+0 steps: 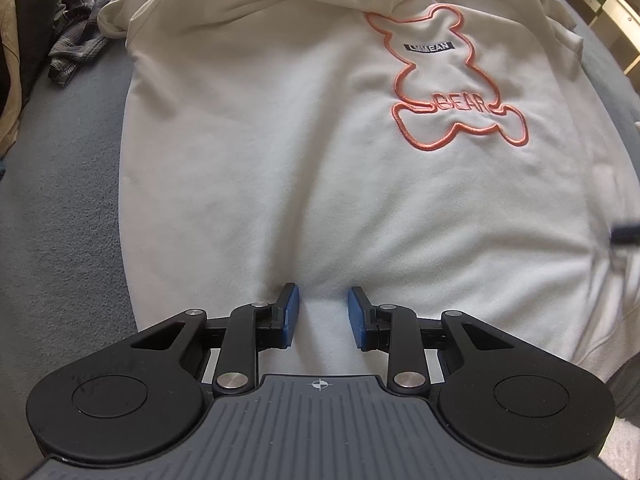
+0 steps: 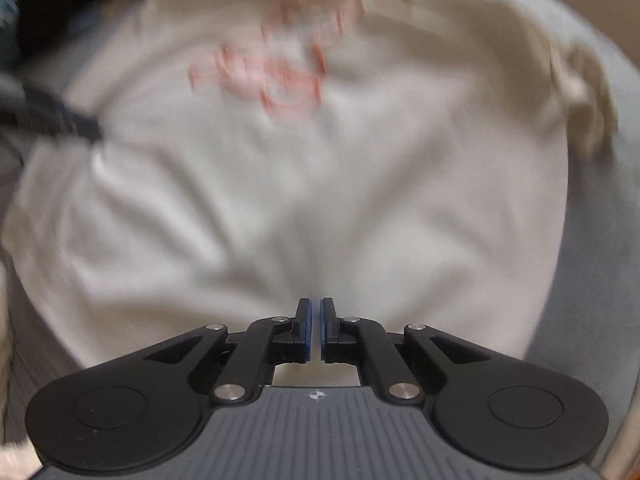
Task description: Fold clothes
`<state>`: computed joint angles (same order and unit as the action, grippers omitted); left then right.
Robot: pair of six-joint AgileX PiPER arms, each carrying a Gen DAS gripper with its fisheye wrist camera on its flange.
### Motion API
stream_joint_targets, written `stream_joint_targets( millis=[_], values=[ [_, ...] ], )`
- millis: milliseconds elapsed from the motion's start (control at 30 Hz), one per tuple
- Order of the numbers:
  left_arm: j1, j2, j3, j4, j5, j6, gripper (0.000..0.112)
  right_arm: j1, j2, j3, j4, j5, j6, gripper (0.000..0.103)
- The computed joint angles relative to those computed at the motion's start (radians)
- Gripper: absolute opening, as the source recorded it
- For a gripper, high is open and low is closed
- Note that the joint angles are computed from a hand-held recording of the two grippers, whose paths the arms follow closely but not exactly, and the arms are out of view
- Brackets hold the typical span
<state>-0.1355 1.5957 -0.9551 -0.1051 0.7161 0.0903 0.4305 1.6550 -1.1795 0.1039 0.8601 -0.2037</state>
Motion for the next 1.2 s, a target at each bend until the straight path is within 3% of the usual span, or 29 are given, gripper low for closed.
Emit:
stream_joint_targets(
  millis=[167, 267, 433, 533, 667, 833, 967, 1033, 1133, 1200],
  values=[
    [-0.033, 0.001, -0.003, 0.066, 0.009, -0.07, 0.029, 0.022, 0.109, -0.087, -0.034, -0.123, -0.087, 0.002],
    [-0.047, 0.003, -0.002, 0.091, 0.007, -0.095, 0.029, -0.018, 0.07, 0.021, -0.107, -0.188, -0.123, 0.002],
    [-0.047, 0.01, -0.006, 0.096, 0.007, -0.098, 0.029, -0.134, 0.003, 0.029, -0.261, -0.048, 0.005, 0.003],
    [-0.055, 0.009, -0.002, 0.11, 0.003, -0.092, 0.029, -0.159, 0.022, -0.041, -0.179, -0.075, -0.012, 0.003],
    [-0.083, 0.019, -0.021, 0.158, 0.027, -0.135, 0.03, -0.087, 0.167, -0.189, -0.059, -0.187, -0.078, 0.003],
    [-0.091, 0.024, -0.023, 0.175, 0.026, -0.157, 0.03, -0.124, 0.313, -0.263, -0.282, -0.249, 0.036, 0.003],
    [-0.086, 0.024, -0.019, 0.171, 0.02, -0.143, 0.03, -0.244, 0.301, -0.304, -0.437, -0.173, 0.263, 0.004],
    [-0.09, 0.029, -0.023, 0.177, 0.024, -0.145, 0.03, -0.267, 0.262, -0.29, -0.368, -0.195, 0.272, 0.004],
    [-0.095, 0.038, -0.034, 0.185, 0.033, -0.146, 0.03, -0.257, 0.239, -0.263, -0.116, -0.203, 0.047, 0.004],
    [-0.094, 0.039, -0.033, 0.183, 0.03, -0.148, 0.03, -0.242, 0.225, -0.217, -0.075, -0.195, -0.012, 0.004]
  ],
)
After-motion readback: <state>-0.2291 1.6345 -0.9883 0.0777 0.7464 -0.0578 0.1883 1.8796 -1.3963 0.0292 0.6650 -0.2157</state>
